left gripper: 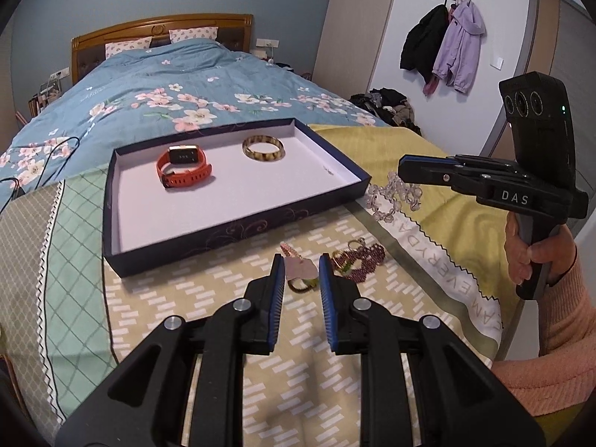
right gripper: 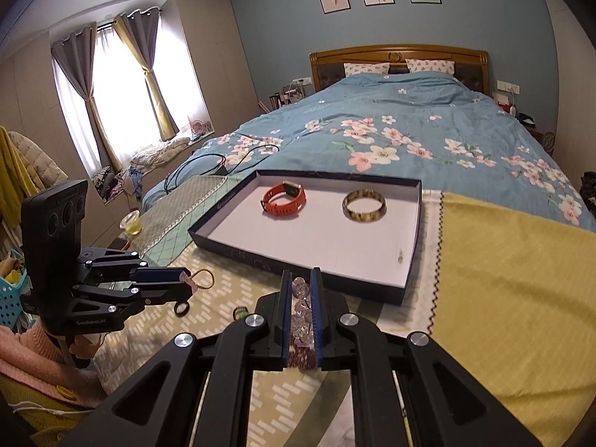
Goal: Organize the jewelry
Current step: 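Carry crystal bracelet into box with the right tool while the left tool drops heart charm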
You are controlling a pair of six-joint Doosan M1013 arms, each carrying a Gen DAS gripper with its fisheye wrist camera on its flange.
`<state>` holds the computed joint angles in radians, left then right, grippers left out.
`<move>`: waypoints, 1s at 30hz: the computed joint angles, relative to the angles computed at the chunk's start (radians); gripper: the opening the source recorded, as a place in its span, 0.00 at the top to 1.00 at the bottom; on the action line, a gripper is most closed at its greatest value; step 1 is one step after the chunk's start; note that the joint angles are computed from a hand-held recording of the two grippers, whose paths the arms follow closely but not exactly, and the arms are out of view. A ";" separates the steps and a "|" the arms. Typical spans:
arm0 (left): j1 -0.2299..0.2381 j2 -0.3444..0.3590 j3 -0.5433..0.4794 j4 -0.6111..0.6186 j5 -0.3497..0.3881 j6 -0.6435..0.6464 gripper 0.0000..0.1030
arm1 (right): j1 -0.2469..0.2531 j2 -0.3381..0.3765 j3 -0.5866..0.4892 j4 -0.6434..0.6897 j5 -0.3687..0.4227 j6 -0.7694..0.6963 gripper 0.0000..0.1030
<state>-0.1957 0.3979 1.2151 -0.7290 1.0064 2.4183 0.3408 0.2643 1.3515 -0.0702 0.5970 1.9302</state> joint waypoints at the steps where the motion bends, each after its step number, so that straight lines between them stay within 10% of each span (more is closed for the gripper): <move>1: 0.000 0.002 -0.004 0.001 -0.002 -0.002 0.81 | -0.002 0.003 -0.006 -0.002 -0.001 -0.002 0.92; 30: -0.019 0.167 -0.272 0.145 0.009 -0.195 0.81 | -0.041 0.186 -0.254 0.056 0.092 -0.070 0.92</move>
<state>-0.2149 0.5651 0.9435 -0.5840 1.0149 2.2234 0.3003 0.4506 1.0975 -0.0139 0.6888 1.8605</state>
